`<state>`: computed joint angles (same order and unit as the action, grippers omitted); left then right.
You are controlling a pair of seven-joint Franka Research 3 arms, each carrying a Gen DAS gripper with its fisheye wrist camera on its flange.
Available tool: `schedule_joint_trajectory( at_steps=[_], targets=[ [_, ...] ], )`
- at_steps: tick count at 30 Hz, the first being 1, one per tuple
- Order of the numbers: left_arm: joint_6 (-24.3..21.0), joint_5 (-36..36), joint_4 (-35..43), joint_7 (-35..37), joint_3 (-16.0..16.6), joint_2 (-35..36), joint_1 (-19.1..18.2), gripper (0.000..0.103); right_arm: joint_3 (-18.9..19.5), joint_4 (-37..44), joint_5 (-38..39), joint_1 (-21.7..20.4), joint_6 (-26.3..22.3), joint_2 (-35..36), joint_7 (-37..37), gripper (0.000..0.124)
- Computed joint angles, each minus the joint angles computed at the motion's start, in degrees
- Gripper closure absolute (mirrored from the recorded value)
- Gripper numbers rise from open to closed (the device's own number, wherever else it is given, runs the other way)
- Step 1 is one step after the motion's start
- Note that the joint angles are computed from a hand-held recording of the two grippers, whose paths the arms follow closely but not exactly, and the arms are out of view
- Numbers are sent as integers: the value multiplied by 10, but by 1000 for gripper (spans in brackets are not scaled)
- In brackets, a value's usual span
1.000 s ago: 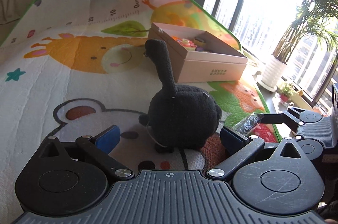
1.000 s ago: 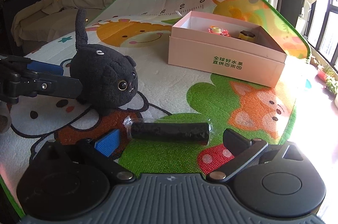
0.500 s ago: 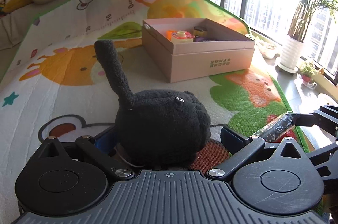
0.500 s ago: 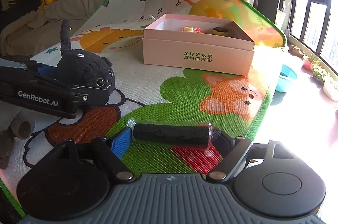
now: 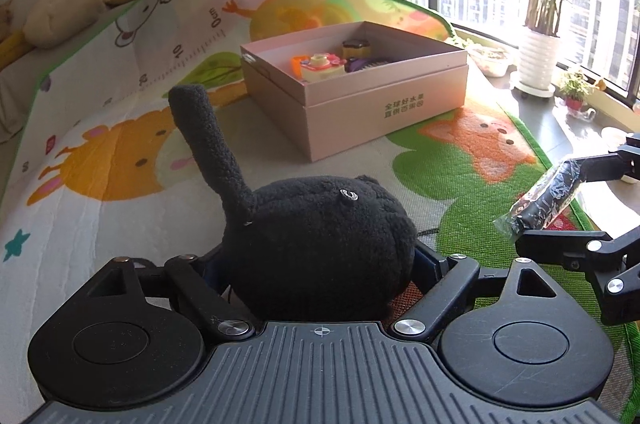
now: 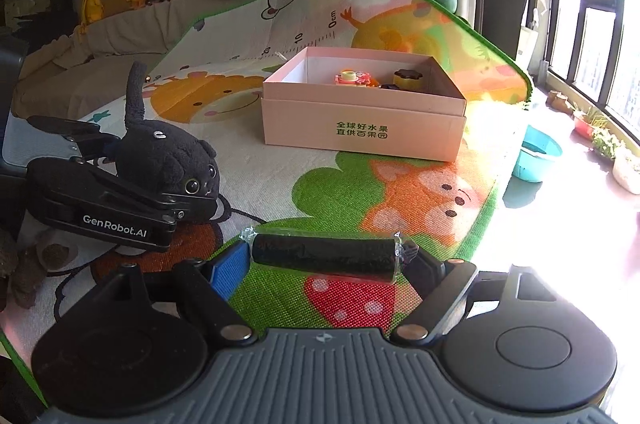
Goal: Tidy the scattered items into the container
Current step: 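Lift the black wrapped stick with the right tool while the left tool holds the plush, then carry the plush and stick over the pink box with both tools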
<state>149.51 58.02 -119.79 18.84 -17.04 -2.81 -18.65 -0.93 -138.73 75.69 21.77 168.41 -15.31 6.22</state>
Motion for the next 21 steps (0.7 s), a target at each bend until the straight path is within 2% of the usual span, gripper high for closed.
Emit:
schedule_joint_trajectory(
  at_steps=[2,6,8,11,13,15,17,19,20,21],
  targets=[
    [18,6,4,5,4,-4,4,14,-6,10,8,-2,3,0,-12,41],
    [92,-13,54,42,20,12,23,14,-12,62,61,-8,23,23,-62,41],
    [130,-51,106,86,30,45,31,13,-9,101,71,-18,26,44,-65,41],
    [168,-155,206,208,35,122,40,13,1,176,46,-36,27,91,-25,41],
    [169,-241,282,304,19,183,54,12,10,224,35,-43,27,126,-20,41],
    [156,-317,356,385,-7,244,74,7,24,278,4,-51,31,171,-4,41],
    [135,-372,414,435,-23,291,86,6,39,328,-23,-58,39,219,9,40],
    [126,-402,432,439,-12,306,83,6,42,380,-89,-63,33,274,57,26],
    [131,-402,421,423,8,299,73,5,35,397,-140,-58,32,296,104,21],
    [141,-402,398,412,26,286,66,3,26,410,-180,-51,35,313,147,21]
  ],
)
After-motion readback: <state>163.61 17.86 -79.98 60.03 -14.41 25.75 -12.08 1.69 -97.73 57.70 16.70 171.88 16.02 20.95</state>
